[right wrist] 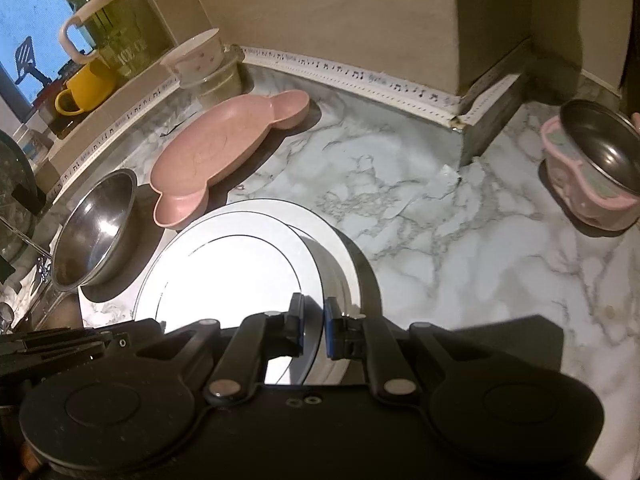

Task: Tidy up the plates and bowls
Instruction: 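Lift the small white plate with both grippers toward the large white plate, then lower the small plate onto the large white plate and open both grippers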

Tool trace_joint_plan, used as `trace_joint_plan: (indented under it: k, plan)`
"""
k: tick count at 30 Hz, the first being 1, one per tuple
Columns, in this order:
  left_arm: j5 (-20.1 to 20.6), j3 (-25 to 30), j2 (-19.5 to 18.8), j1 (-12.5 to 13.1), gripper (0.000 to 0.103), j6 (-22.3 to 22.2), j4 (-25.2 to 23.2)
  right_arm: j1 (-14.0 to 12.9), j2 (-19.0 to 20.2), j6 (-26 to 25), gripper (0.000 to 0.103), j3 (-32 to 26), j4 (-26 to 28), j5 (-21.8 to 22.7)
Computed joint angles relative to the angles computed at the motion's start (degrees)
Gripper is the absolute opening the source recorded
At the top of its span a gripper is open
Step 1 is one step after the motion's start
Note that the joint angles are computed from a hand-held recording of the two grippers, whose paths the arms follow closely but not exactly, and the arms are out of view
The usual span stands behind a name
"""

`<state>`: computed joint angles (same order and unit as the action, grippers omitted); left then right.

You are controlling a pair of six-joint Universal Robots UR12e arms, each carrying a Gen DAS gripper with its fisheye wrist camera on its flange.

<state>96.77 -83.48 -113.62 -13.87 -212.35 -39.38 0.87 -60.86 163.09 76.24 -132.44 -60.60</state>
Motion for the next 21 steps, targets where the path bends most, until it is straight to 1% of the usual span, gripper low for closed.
trace_joint_plan:
  k: [3,11,21]
  plan:
    - [-0.89,-0.06,-0.2,0.47,0.014,0.03,-0.4,0.24,0.55,0.33,0.01,-0.5,0.73,-0.21]
    - [-1.25,0.23,-0.77,0.82,0.014,1.38,-1.18,0.59,1.55,0.87,0.01,-1.42,1.86,-0.52]
    - [-2.86,-0.01,-1.03,1.26,0.014,2.29,-0.48,0.36,2.24,2.49,0.011,-1.99,2.79,-0.11]
